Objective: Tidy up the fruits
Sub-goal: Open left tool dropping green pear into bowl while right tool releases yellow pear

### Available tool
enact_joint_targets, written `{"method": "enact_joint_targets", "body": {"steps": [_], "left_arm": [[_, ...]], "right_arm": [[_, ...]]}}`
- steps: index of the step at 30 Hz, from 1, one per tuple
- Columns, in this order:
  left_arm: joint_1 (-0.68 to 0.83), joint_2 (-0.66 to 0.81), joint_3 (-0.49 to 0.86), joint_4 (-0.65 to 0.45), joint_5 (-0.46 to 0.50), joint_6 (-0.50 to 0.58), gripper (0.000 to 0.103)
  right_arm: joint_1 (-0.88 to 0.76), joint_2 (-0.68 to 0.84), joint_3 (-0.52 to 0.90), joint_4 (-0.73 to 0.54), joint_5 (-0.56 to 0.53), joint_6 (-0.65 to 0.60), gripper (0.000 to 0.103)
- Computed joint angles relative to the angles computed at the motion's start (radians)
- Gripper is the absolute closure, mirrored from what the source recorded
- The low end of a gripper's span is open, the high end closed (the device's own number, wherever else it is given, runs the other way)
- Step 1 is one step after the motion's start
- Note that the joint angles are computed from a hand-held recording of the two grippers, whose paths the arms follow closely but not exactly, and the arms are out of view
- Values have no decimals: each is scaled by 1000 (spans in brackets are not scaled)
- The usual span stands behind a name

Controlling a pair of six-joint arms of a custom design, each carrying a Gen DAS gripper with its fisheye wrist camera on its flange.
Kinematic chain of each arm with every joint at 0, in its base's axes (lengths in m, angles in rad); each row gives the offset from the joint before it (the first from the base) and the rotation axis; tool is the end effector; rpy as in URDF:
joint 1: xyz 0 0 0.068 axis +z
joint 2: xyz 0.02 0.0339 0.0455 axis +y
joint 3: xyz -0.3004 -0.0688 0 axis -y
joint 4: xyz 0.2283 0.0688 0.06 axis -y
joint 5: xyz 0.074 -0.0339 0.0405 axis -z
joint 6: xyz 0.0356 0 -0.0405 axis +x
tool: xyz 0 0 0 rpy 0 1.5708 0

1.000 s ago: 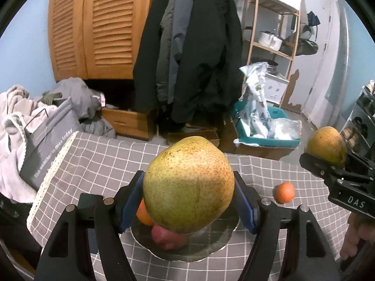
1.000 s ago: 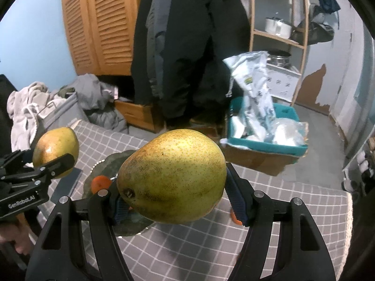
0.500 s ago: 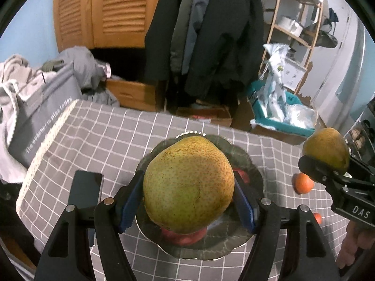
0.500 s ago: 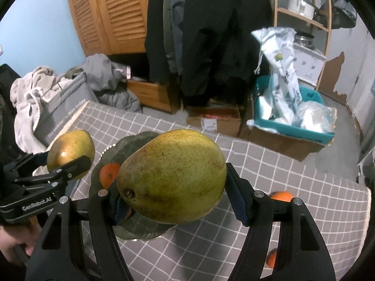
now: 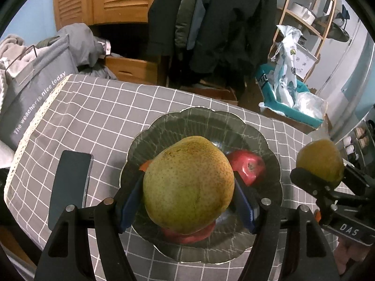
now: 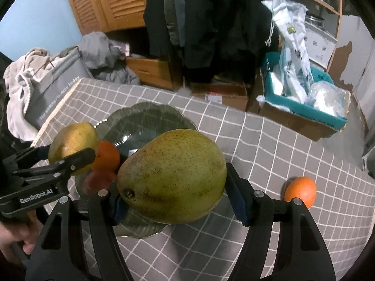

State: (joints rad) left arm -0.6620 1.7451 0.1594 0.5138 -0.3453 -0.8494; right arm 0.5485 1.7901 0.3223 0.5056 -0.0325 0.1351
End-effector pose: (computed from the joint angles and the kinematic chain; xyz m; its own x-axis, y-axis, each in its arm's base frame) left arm 0.1495 -0.1012 0.0858 -0.7958 -0.2756 -0.5392 -0.2224 0.9612 -0.1630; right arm 0.1966 0.1215 0.0959 -0.7660 -0.3103 -0.5629 -0.4378 0.8931 0.1034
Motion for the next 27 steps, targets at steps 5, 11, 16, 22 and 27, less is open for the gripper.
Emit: {"method": "enact_joint_targets", "body": {"steps": [5,11,16,22,27], "left_arm": [[27,45,1,40,43,13,30],[39,117,10,79,73,13,30],[40,116,19,65,74,16,30],[37,95,0,101,67,28,18],[10,43,3,52,21,22,12]], "right_arm": [[-3,37,2,17,-6,-1,33],[-5,51,8,22,-10,-2,33],[-7,53,7,24,-11,-4,33],[-11,54,9,24,-14,-6,33],[-7,54,10,27,-12,-1,33]]}}
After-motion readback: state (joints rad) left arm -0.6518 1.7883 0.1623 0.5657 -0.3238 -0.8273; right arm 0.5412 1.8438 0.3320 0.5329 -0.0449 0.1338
